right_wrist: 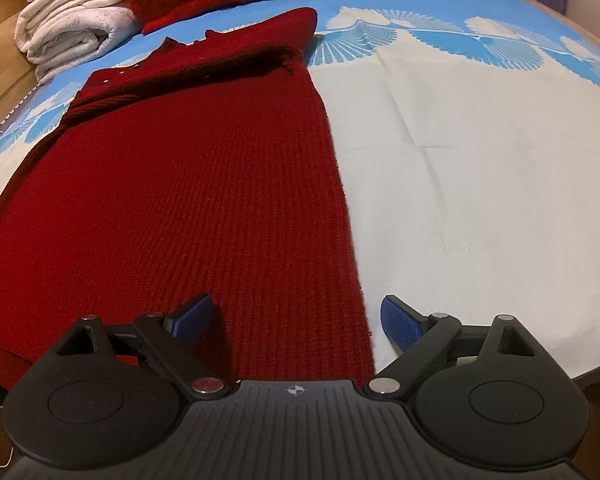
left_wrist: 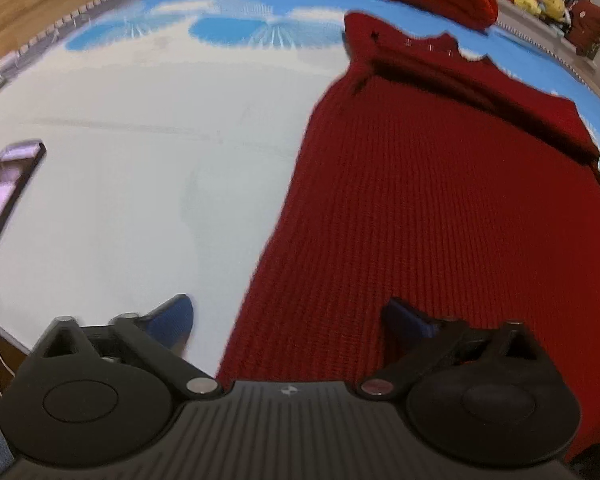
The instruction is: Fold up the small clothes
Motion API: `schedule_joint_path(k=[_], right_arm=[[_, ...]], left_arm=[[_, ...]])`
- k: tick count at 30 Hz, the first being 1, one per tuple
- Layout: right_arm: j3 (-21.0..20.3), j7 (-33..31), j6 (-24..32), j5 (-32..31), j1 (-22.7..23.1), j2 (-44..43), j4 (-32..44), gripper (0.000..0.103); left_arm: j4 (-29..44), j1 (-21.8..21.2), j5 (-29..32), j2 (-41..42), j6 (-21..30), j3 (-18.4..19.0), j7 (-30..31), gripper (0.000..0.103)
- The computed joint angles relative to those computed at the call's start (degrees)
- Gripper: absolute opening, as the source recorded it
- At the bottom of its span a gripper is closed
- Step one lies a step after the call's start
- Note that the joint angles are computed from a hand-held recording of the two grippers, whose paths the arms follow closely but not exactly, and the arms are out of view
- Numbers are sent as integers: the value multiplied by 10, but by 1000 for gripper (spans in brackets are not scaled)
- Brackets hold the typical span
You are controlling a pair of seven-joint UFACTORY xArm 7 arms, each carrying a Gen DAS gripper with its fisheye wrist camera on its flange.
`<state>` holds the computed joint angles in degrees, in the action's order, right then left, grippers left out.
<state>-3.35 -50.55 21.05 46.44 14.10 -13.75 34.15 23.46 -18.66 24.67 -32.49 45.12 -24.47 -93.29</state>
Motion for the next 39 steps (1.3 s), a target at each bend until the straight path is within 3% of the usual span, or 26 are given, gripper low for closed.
schedule_joint_path(k=[4,6,7,8,9,13,14,19,24,28,31,34,37,39], right_arm=[[-12,8,7,3,6,-9,-6,90],[-43,-2,14,27,33,-22,-13,67],[-45,-9,17,35,33,-29,-17,39],[-49,-13,25,38,35,-32,-18,23],[-42,-22,39,51,24,-35,-18,22],[-26,-58,-3,75,30,-71,-47,19],[-28,-52,1,78,29,-84,-50,19],[-83,-32,78,117,23,-180,-77,19],[-87,41,196,54,-62,-284,-111,18],[-131,112,248,12,-71,-339,-107,18],[-122,131,229,36,-50,-296,-59,18],[-84,141,171,79,-19,-193,21,18],[18,179,157,95,-72,-25,164,17],[15,275,120,24,-28,95,278,16]], left_arm=[[3,-5,0,1,4,-3,-5,103],[1,-9,-1,-5,-2,-2,-3,92],[-3,-11,6,-14,-10,-5,-1,67],[-8,-16,8,-25,-25,-4,5,39],[-13,-20,4,-34,-35,-1,11,26],[-45,-36,-40,-104,-43,1,-3,15],[-54,-40,-51,-130,-40,-2,-10,7],[-93,-96,-114,-269,2,-14,-17,7],[-80,-153,-168,-328,69,-34,-9,7],[-50,-169,-188,-371,107,-53,0,7],[-45,-133,-180,-396,95,-24,25,7],[-41,-57,-160,-368,37,29,78,7],[-14,26,-127,-254,-67,112,146,7],[36,122,-158,-138,-142,120,226,8]])
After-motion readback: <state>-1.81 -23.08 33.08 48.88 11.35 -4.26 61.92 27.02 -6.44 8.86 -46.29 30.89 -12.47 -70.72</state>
